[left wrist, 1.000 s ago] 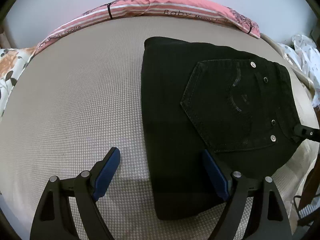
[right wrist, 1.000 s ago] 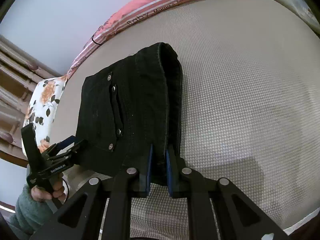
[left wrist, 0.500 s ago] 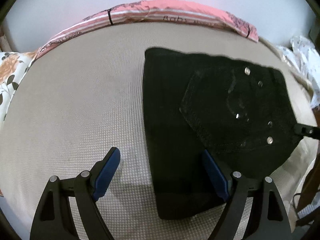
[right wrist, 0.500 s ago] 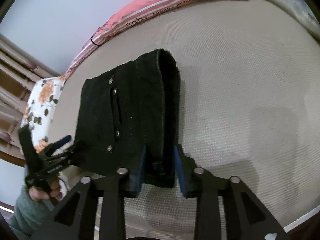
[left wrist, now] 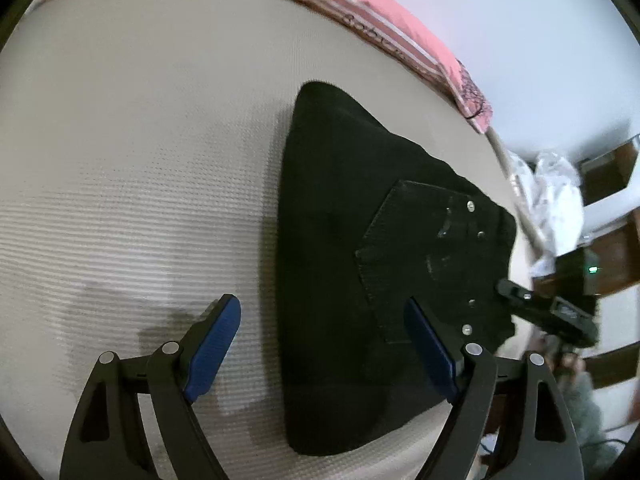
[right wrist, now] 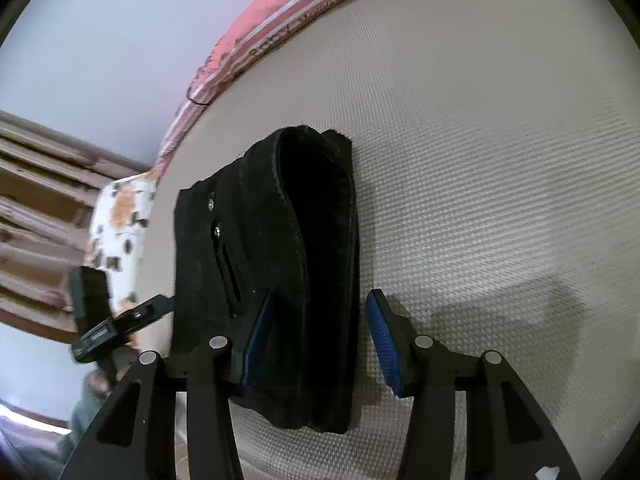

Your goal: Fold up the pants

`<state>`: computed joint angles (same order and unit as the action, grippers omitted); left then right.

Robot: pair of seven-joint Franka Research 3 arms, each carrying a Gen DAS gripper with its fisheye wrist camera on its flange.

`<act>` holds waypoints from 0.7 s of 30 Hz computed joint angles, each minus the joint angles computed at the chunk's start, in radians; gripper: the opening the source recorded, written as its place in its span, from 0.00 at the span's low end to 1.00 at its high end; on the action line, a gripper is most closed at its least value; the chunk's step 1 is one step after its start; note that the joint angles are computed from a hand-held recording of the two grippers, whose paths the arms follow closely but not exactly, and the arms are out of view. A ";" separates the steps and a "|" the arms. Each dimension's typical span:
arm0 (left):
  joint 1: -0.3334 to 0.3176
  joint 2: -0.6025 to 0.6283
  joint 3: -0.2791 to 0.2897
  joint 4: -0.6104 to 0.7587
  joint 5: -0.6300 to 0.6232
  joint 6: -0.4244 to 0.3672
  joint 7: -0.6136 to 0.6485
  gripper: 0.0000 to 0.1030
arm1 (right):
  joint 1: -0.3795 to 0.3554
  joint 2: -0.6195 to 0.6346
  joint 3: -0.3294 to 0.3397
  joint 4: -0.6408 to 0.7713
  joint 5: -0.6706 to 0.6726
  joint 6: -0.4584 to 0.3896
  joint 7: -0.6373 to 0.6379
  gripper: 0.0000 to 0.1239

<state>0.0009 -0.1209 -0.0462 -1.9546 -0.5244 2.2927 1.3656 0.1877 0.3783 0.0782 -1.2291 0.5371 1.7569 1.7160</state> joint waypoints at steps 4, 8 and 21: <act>0.009 0.038 0.012 0.031 -0.097 -0.036 0.052 0.80 | -0.034 0.012 0.010 -0.019 0.083 -0.011 -0.027 0.37; 0.026 0.075 0.008 0.073 -0.159 -0.074 0.119 0.79 | -0.065 0.027 0.022 -0.035 0.174 -0.023 -0.063 0.37; 0.050 0.154 -0.049 0.153 -0.071 0.002 0.123 0.57 | -0.065 0.135 0.066 0.061 0.256 -0.007 -0.100 0.21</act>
